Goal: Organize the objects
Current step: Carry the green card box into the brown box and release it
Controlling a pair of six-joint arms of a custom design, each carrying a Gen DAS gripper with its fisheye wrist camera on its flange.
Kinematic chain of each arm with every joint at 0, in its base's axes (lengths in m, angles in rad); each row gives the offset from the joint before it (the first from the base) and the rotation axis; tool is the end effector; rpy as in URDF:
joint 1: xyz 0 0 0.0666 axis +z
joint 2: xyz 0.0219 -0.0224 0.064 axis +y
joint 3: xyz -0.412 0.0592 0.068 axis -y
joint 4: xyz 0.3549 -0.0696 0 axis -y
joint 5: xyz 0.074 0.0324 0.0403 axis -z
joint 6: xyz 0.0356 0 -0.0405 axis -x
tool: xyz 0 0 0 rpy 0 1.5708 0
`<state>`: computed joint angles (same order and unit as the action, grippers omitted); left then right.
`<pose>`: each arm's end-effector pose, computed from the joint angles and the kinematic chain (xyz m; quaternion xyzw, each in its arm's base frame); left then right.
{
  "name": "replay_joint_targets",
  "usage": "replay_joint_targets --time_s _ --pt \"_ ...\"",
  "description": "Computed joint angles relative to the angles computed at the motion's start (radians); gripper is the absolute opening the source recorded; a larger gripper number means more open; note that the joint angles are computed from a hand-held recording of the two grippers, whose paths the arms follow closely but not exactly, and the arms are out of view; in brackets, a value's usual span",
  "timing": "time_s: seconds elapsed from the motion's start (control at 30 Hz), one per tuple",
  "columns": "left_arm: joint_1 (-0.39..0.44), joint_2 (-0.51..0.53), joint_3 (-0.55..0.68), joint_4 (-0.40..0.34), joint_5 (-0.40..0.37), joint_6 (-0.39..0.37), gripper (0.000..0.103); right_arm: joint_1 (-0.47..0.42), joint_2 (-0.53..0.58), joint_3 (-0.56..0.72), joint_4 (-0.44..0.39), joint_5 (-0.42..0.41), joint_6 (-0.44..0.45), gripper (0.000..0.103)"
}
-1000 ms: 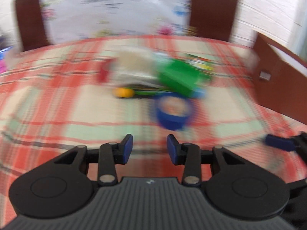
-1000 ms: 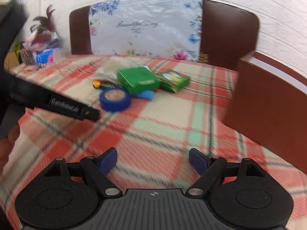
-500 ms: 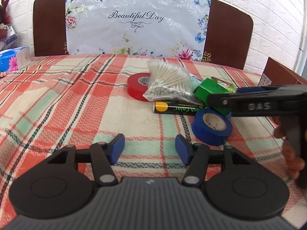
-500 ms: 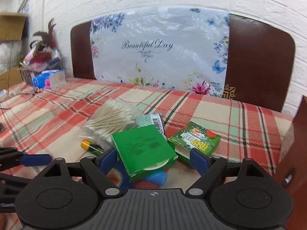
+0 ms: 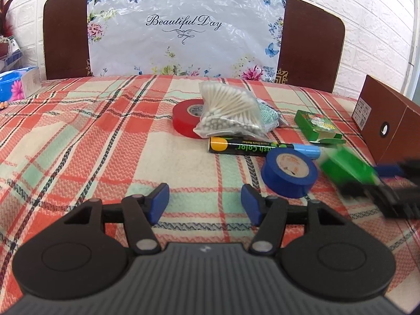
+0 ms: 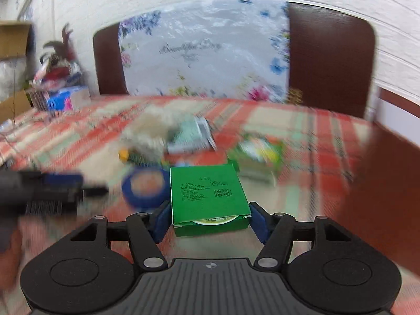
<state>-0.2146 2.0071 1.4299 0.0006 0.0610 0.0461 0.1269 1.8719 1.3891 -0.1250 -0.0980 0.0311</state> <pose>0.6314 -0.1402 0.2217 0.0884 0.8742 -0.0885 0.4691 0.6078 0.0806 0.2765 -0.0925 0.8807 0.0655 0.4599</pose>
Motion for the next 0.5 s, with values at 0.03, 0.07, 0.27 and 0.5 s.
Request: replay_joint_targets --time_s 0.03,0.07,0.27,0.5 --pt "-0.003 -0.001 0.004 -0.010 -0.008 -0.010 0.063 -0.001 -0.026 -0.044 0.003 0.017 0.006 0.061" --pt "-0.008 -0.002 0.011 -0.028 -0.018 -0.022 0.063 -0.003 -0.054 -0.092 0.015 0.030 0.011 0.061" --pt "-0.039 -0.051 0.080 -0.252 0.192 0.024 0.061 -0.003 -0.158 -0.268 0.114 0.087 0.050 0.064" --pt "-0.114 0.031 0.277 -0.618 0.322 0.034 0.061 0.001 -0.138 -0.254 0.127 0.091 0.045 0.066"
